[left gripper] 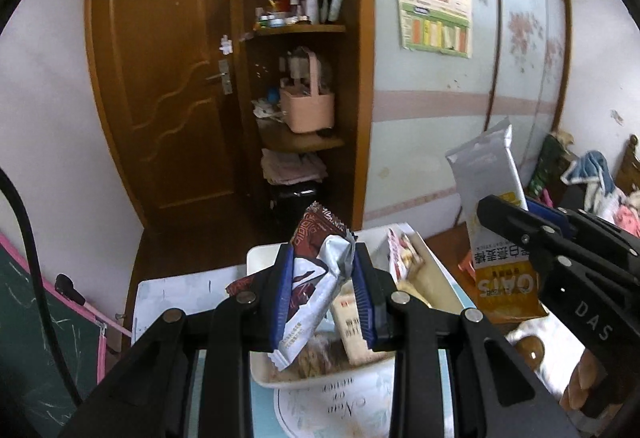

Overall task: Organize snacks
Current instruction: 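Carry both snacks over the white tray and open both tools, then withdraw both open tools back from the tray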

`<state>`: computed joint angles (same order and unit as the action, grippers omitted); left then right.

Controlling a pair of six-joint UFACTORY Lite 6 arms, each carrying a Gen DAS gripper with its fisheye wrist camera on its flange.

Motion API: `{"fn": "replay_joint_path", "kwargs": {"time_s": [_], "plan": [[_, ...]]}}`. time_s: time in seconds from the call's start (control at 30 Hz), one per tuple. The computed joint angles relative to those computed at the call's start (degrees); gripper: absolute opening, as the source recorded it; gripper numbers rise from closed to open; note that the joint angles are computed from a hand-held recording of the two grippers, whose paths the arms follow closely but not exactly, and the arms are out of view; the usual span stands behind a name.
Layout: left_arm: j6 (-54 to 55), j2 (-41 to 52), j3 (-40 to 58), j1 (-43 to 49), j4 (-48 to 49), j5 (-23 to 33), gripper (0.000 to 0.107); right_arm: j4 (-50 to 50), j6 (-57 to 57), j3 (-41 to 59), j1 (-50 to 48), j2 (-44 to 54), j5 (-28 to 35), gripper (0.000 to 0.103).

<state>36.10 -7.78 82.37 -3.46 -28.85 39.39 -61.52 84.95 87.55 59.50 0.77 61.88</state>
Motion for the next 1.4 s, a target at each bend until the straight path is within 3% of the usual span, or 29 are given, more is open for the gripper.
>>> {"fn": "replay_joint_path", "kwargs": {"time_s": [0.37, 0.7, 0.77, 0.8, 0.83, 0.87, 0.93, 1.0, 1.17, 1.4], "plan": [[-14.4, 15.1, 5.9, -6.0, 11.5, -10.1, 0.027, 6.0, -5.0, 0.7, -12.5, 4.8, -10.7, 0.018], [-22.4, 28.8, 11.1, -7.9, 19.3, -15.2, 0.029, 13.2, -9.2, -2.7, -21.4, 10.2, -19.8, 0.018], [-22.5, 31.3, 11.6, -8.1, 19.6, -16.4, 0.038, 16.0, -11.6, -2.5, -22.8, 11.8, -21.0, 0.019], [-23.0, 32.9, 12.1, -8.3, 20.5, -16.8, 0.062, 17.4, -12.8, -2.1, -23.2, 12.7, -21.2, 0.021], [-23.8, 32.6, 10.6, -8.4, 21.6, -17.7, 0.094, 19.0, -14.6, -1.6, -23.6, 13.8, -21.3, 0.024], [-26.7, 32.4, 9.0, -8.8, 24.7, -19.2, 0.103, 20.2, -15.9, -1.2, -23.8, 15.0, -21.1, 0.032], [-31.7, 32.7, 6.7, -9.1, 30.3, -22.5, 0.103, 19.2, -14.6, -2.0, -23.7, 16.0, -20.6, 0.041], [-32.5, 35.0, 8.0, -9.3, 31.9, -21.4, 0.103, 19.3, -14.2, -3.2, -24.2, 16.3, -21.8, 0.048], [-35.0, 37.9, 9.4, -8.8, 33.6, -19.6, 0.103, 21.2, -14.1, -4.5, -25.7, 17.0, -23.6, 0.048], [-37.6, 34.6, 5.5, -7.3, 34.7, -19.1, 0.103, 20.1, -11.6, -7.2, -24.6, 14.6, -22.9, 0.048]]}}
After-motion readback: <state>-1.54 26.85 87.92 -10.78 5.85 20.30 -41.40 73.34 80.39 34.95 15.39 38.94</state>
